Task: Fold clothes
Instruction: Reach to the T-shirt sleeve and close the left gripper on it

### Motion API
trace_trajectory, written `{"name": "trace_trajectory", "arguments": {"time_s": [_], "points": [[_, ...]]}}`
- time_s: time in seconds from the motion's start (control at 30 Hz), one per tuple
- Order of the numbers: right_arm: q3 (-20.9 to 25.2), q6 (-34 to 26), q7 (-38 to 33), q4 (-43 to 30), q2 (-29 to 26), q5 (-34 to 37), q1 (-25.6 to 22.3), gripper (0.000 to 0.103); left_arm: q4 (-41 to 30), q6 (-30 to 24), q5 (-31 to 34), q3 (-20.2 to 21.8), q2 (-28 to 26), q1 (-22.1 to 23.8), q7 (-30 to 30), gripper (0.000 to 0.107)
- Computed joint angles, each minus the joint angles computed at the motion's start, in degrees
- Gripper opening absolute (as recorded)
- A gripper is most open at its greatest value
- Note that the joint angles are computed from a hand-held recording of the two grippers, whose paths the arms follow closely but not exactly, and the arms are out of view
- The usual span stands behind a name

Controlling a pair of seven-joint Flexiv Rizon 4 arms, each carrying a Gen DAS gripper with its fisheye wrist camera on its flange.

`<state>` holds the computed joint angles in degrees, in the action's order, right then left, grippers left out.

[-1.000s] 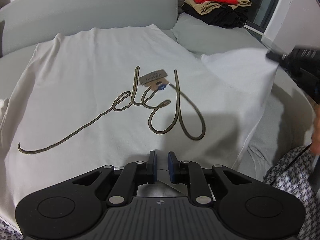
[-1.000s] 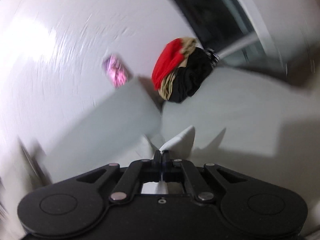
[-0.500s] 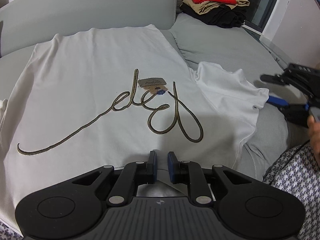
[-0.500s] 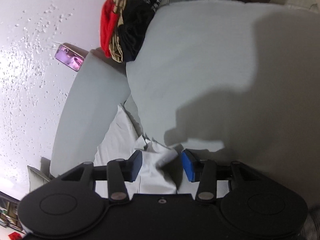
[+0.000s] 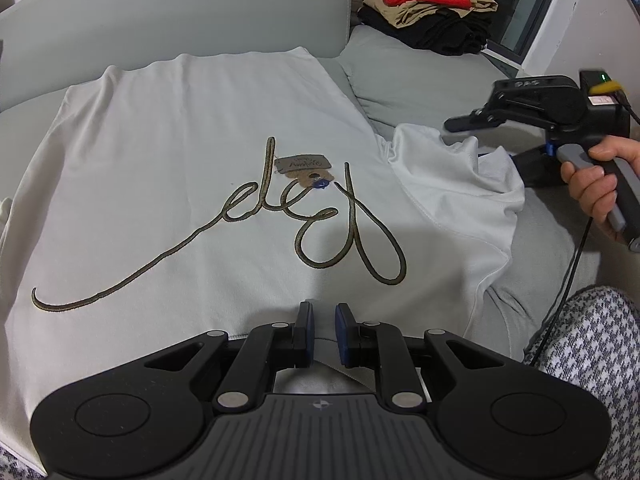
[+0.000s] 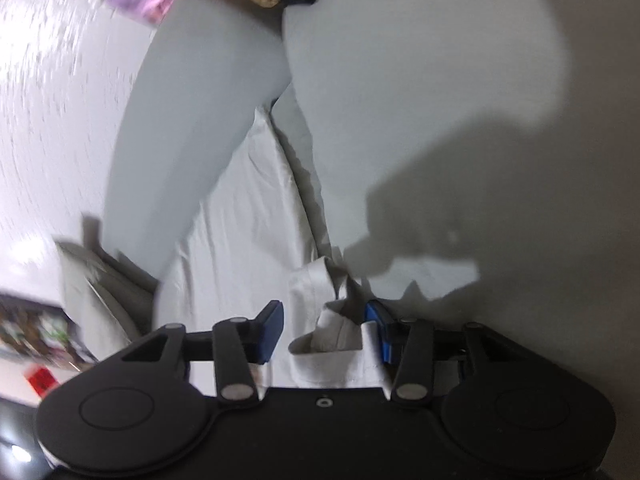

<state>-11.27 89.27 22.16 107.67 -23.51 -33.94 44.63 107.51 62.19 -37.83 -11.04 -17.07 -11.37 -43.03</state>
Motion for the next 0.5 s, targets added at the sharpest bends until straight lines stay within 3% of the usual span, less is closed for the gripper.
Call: {"name": "trace_trajectory", "arguments": {"time_s": [0.03, 0.1, 0.17, 0.23, 0.27, 0.33, 0.43, 0.5], "points": [[3.9, -6.3, -4.5, -2.3, 0.1, -0.1, -2.0, 0.024, 0.0, 0.1, 0.0, 0.0, 0.0, 0.0, 0.1, 0.017], [8.5, -18.0, -11.4, -6.1, 0.0, -0.7, -3.0, 0.006, 0.2, 0.3, -0.2, -0.1, 0.1, 0.0, 0.3, 0.017], [6.0, -25.3, -6.5, -6.2, 1.3, -12.0, 0.0, 0.005, 0.5, 1.2, -0.2, -0.1, 0.3, -0.2, 0.6, 0.017], [2.0, -40.2, 2.0, -5.7, 3.8, -25.2, 6.7, 0.005, 1.1, 3.2, 0.1, -0.4, 0.5, -0.6, 1.9, 0.016], [2.0, -44.8, 5.0, -5.7, 4.2, -27.8, 7.9, 0.005, 1.4, 4.4, 0.4, -0.6, 0.5, -0.8, 2.7, 0.016], [3.4, -52.7, 4.3, -7.5, 3.0, -26.9, 8.9, 0.005, 1.8, 6.6, 1.2, -1.0, 0.4, -1.3, 4.0, 0.016], [5.1, -64.3, -3.5, -13.1, -1.2, -22.2, 9.6, 0.003, 2.8, 9.6, 0.9, -1.7, 0.9, -1.2, 6.0, 0.018], [6.8, -63.7, -1.6, -13.4, -0.8, -22.4, 7.7, 0.004, 3.8, 11.0, -0.1, -1.7, 1.8, -0.5, 7.0, 0.018]]}}
